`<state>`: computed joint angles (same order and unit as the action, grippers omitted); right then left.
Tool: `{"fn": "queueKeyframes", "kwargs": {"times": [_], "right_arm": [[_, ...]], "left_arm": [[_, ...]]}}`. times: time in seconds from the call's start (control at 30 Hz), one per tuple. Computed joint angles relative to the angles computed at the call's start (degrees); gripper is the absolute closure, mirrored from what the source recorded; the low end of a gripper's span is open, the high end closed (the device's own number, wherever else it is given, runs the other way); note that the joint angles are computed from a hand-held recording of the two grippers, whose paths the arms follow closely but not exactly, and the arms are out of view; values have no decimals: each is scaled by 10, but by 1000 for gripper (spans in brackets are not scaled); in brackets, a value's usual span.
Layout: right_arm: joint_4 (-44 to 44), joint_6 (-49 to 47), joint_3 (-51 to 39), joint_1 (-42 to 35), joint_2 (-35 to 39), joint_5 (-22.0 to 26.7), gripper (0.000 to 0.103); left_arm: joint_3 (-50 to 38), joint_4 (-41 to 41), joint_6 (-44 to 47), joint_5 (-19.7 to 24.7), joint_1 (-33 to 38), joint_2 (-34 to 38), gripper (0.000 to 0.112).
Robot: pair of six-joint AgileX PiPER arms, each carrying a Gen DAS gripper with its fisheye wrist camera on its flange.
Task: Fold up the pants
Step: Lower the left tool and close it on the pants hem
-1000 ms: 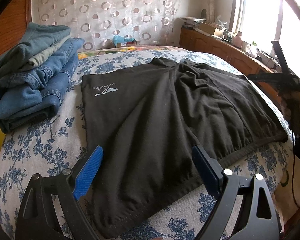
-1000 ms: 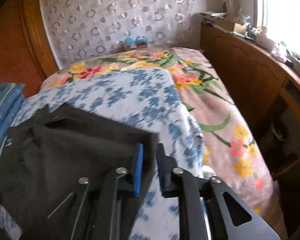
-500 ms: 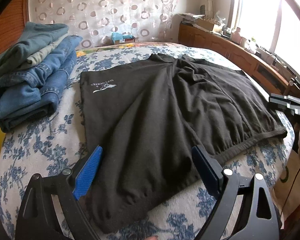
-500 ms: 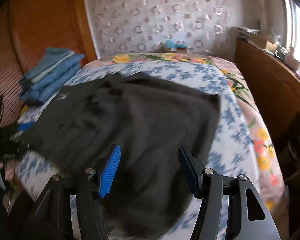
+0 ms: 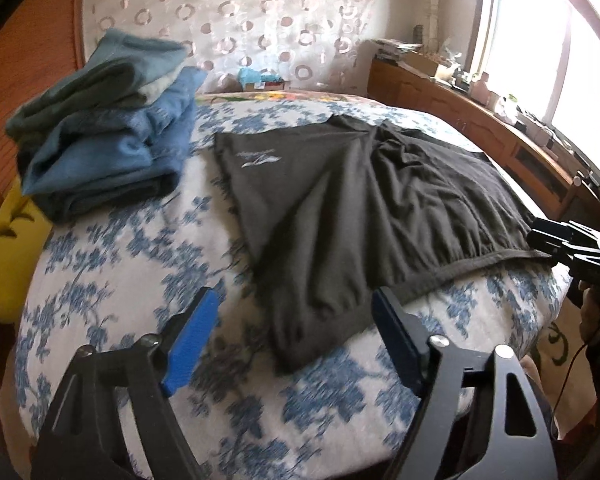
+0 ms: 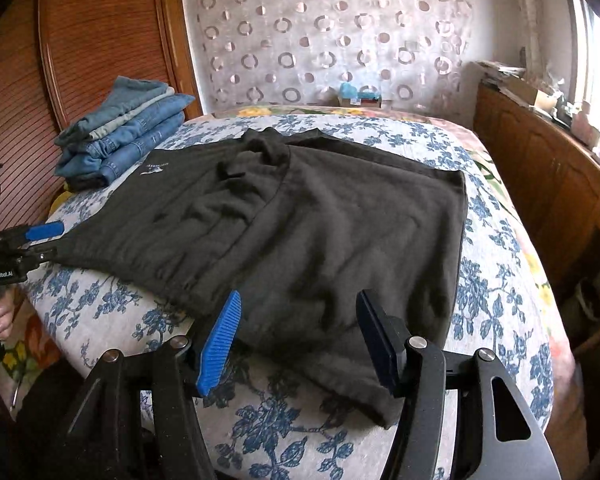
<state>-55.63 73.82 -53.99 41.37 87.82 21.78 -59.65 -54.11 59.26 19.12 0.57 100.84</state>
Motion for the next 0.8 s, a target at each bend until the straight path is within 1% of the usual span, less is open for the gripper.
{"fn": "queueKeyframes", "kwargs": {"times": [0.03,0.07,0.13,0.23,0.33,0.37,0.43,0.5,0.67,0.7,0.73,0.77,0.8], "right_arm": [[13,-14,-4,-1,-3,4,41],[6,-5,2,1,-7,5,41],[-10,18,-4,19,-2,23,41],[-7,18,-16,29,2,35,41],[-7,17,-16,30,3,32,41],[-8,22,-36,36,22,37,41],[-8,21,-30,34,18,30,41],[-6,18,-27,32,15,27,38],[-2,16,-20,26,7,20,37],[-3,18,-19,25,5,20,37],[-3,19,-18,25,3,21,37],[-3,20,-17,24,0,22,37],[-3,22,-14,22,-3,21,37]], "left_arm": [[3,3,-3,1,5,0,42],[5,3,-4,0,8,-1,45],[10,2,-2,2,16,-1,54],[18,-13,13,1,23,-2,61],[23,-18,19,4,24,-4,64],[23,-16,18,5,23,-5,65],[23,-13,17,8,23,-4,69],[19,-1,7,9,19,-2,71],[1,32,-27,12,10,7,77],[-2,40,-34,11,7,9,82],[-5,50,-44,12,5,11,95],[-11,71,-65,14,1,13,102],[-12,88,-81,12,-4,12,104]]}}
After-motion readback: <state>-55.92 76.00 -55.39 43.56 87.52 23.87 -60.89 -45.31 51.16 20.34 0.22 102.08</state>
